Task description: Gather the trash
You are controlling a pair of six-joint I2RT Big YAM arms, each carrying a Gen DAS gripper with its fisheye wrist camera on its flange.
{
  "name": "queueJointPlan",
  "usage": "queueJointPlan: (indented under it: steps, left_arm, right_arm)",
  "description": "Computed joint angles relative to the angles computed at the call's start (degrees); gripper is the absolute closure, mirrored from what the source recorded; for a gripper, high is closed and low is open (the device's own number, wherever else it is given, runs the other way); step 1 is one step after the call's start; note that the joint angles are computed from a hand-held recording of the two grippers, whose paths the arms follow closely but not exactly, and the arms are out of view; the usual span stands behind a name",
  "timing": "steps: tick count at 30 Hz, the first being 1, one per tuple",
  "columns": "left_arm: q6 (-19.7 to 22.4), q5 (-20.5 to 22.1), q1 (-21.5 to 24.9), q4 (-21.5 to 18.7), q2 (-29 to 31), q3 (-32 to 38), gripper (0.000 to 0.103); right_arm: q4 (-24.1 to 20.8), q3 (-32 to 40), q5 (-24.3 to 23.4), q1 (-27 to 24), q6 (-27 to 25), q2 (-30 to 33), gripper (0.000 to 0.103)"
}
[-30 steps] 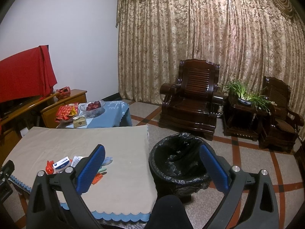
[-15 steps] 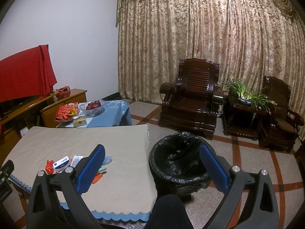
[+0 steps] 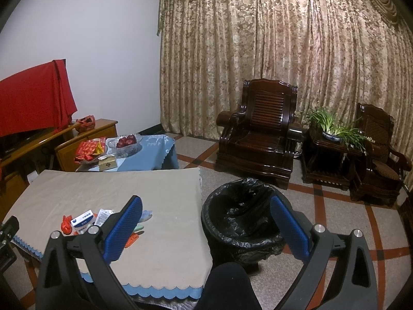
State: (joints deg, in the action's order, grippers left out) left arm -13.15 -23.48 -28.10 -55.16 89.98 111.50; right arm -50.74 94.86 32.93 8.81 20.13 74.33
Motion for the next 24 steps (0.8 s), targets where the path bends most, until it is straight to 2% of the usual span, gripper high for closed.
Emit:
queueJointPlan:
  steps: [5,10,11,12,14,24]
  left_arm:
    - [0.15,0.47,0.46,-0.81,-0.07,0.62,0.006]
    - [0.77,1.73,1.78,-1.76,0.21,1.53,0.006]
    - [1.03,1.98,2.05,-1.22,-0.05,0.98,0.006]
    - [-0.14,1.02,0.87,0.24,-0.95,-2.44,0.006]
    - [-0.50,1.33,1.04,-0.06,-1.04,-2.96,0.006]
    - [-2.22,3.04,3.16,-4.95,3.37,-0.12,0.006]
  right_arm:
    - [1.69,-2.68,-0.58,-0.51,-0.43,-0.81,0.006]
    - [1.26,-2.50,-1.08,-0.74,-0.50,-0.33,0.006]
    - [1.37,-2.74,-1.20,-0.79,-0.56,-0.36,0.006]
    - [1.48,-2.96,-1.25,-0.82,-0.68,-0.38,0.006]
    - [0.77,-1.89,-1.31,-0.75,-0.69,0.31,0.006]
    - [-0.87,0.25,-4.51,-0.91,-1.58,4.37,0.006]
